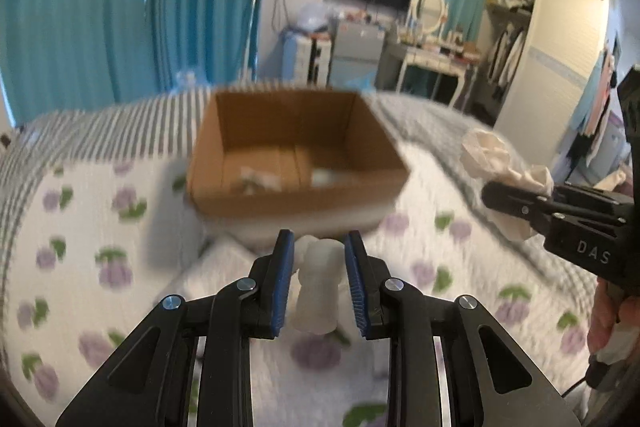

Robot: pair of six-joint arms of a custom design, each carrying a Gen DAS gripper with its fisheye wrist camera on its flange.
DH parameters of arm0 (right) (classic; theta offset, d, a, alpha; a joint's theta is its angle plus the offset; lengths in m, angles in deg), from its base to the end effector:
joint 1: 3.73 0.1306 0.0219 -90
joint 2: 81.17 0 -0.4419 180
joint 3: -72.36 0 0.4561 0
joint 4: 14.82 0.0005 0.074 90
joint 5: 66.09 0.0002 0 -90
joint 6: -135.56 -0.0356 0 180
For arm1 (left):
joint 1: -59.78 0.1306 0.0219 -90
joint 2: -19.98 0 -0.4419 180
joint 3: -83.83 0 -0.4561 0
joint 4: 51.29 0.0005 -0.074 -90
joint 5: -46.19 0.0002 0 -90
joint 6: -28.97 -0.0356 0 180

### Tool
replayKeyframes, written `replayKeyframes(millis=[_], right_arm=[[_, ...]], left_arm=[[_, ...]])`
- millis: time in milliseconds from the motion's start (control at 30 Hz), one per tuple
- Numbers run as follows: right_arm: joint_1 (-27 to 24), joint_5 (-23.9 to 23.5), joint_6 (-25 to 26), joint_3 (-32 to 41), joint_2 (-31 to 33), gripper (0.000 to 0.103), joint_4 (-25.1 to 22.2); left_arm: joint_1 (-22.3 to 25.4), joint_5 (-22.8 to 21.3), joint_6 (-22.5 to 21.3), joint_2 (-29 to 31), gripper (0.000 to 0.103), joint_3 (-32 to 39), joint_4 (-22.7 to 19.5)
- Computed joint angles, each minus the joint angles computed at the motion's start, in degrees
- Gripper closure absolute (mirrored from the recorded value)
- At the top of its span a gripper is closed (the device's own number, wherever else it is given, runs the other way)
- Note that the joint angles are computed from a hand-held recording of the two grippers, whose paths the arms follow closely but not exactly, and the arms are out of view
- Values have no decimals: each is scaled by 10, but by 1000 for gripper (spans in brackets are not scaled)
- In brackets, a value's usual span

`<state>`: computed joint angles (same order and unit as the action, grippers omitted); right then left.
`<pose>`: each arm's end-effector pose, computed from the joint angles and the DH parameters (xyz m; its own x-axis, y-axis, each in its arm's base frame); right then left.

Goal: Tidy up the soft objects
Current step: 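Carry the tape roll and lace cloth over the box and release both, then move both grippers back from the box toward the quilt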

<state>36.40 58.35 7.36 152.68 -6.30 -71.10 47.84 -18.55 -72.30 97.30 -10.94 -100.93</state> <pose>0.3388 0.2586 0.5202 -0.6256 0.1396 -0.7675 0.1635 0.9855 0.0460 0.4427 -0.1096 0.5537 -0.5412 0.2951 -0.7874 0.6163 0.7762 -0.1327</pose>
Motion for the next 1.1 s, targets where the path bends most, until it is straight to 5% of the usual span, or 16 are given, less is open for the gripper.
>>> replayKeyframes(millis=[233,533,600,667,700,733,833,1100], right_arm=[[-43,-32,101,92,69,80,60],[-115,-116,139,120,142,79,109],[-125,-128,136,117,151,67,113],[-133,-129,131,106,152,37,125],[-135,-125,128,100,149,33,132],[-135,-121,125,90,142,31,142],[-130,-110,126,79,126,29,148],[-61,-5,122,101,66,18,90]], left_arm=[[-11,-21,18,66,78,93,44],[-21,-53,3,179,78,175,46],[-22,-61,-3,185,77,171,56],[-22,-68,-1,187,74,163,68],[-20,-65,-3,190,74,164,64],[-20,-65,-4,191,71,165,62],[-19,-85,-1,171,38,146,83],[18,-41,32,76,22,114,119]])
